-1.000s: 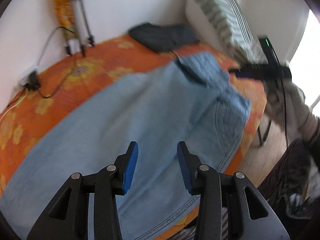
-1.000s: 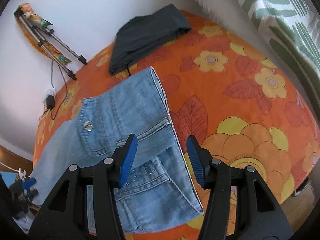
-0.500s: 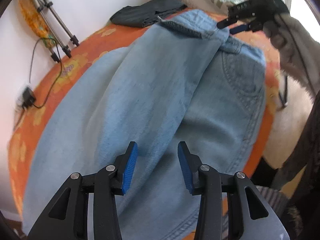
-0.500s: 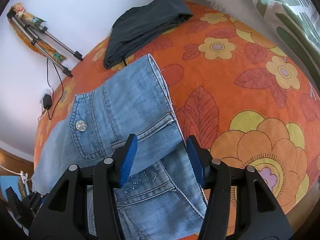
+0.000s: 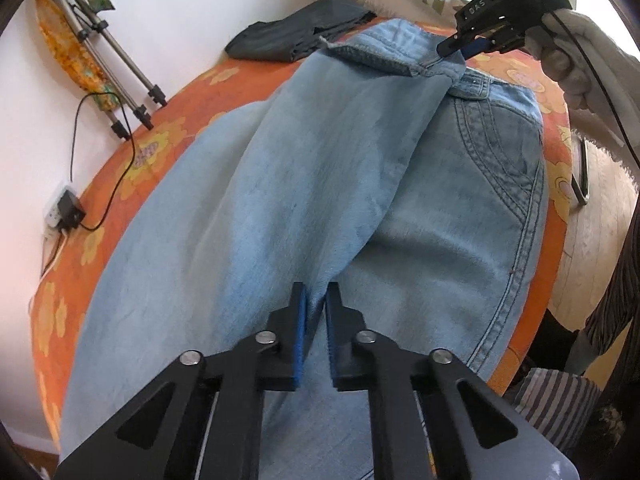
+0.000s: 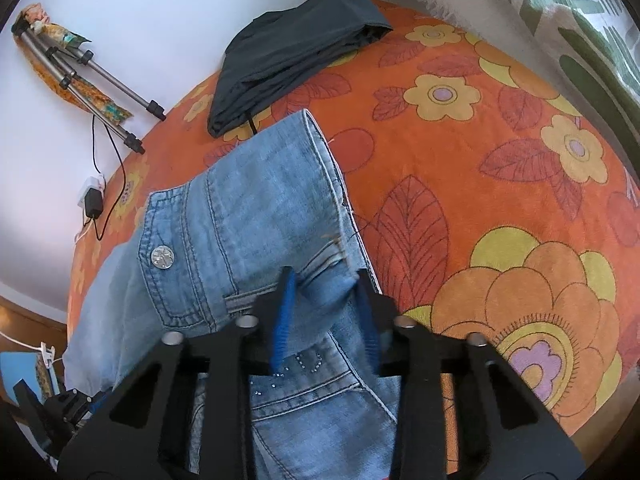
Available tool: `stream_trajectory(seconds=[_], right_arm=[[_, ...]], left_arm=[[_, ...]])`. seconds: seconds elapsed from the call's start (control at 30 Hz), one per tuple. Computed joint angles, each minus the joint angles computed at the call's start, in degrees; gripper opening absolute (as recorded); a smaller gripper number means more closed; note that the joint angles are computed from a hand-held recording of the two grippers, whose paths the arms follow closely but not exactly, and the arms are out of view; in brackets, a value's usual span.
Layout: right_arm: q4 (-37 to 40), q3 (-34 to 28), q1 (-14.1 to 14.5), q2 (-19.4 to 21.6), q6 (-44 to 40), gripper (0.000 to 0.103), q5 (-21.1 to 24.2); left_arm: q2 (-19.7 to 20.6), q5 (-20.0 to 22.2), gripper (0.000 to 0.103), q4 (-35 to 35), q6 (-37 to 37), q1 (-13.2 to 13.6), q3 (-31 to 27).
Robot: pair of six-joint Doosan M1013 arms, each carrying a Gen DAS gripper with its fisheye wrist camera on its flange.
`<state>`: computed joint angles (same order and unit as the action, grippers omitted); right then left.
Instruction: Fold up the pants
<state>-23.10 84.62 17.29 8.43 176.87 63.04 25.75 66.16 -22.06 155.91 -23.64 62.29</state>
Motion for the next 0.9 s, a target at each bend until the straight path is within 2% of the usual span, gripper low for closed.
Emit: stream_trajectory(seconds=[0.1, 0.33, 0.43, 0.6, 0.9], right_arm=[[-0.9, -0.6, 0.2, 0.0, 0.0, 0.011, 0.4], [-2.1, -1.3, 0.4, -1.2, 0.6, 0.006, -2.6], [-2.3, -2.6, 0.7, -1.0, -0.3, 0.006, -2.0], [-3.1, -5.4, 2.2, -0.6, -2.8, 0.005, 2.3], [-4.4, -7.3, 6.9, -1.9, -4.4, 0.005, 9.0]], left_arm=[[0.2, 0.4, 0.004, -1.6, -0.4, 0.4, -0.6], [1.2, 1.8, 0.003, -5.5, -3.1, 1.6, -3.7], [1.6, 2.1, 0.002, -7.0, -4.6, 2.0, -5.1], [0.6, 2.8, 0.002, -9.8, -2.2, 3.1, -5.2], [-1.8, 8.0, 0.002, -11.5, 2.0, 4.7, -3.0]])
